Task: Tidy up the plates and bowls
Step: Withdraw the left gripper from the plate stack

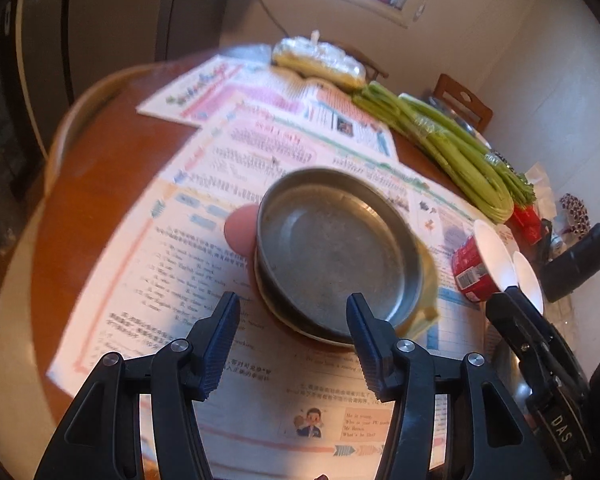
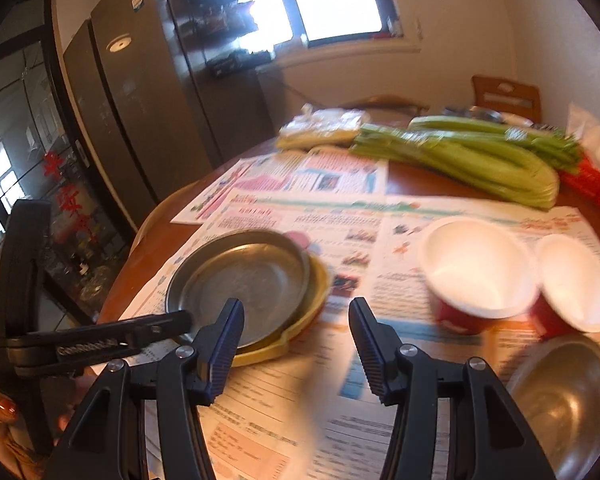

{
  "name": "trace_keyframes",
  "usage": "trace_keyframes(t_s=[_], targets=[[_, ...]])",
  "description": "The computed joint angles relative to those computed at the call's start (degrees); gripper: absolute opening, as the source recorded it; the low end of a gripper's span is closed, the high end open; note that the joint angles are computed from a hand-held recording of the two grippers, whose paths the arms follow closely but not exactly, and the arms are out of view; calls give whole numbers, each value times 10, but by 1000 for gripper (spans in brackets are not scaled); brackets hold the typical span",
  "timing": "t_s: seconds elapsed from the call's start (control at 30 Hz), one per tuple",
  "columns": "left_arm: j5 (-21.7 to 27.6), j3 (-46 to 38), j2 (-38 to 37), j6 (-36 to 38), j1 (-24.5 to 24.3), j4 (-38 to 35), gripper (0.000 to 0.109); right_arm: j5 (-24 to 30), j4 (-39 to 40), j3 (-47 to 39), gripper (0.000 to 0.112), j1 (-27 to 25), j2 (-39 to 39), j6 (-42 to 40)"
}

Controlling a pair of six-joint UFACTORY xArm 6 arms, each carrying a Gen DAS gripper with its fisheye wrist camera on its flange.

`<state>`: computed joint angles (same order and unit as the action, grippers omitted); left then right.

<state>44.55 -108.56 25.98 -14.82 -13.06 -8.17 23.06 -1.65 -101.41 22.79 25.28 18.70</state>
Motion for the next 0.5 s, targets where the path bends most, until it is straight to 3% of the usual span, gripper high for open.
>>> trace_keyframes(t_s=[0.17,0.33,0.4,0.5], targets=[[-26,22,-30,-4,-22,22,58,-41,34,66,55,-12,-55,-21],[-29,0,-27,-5,-53,38,58,-70,1,128,56,-31,-109,4],[-30,-12,-22,-5,-66,40,58,-80,-45,157,56,-43,-135,41],[-24,-22,-19,-6,-84,42,58,-89,-177,198,57,-66,-175,148]])
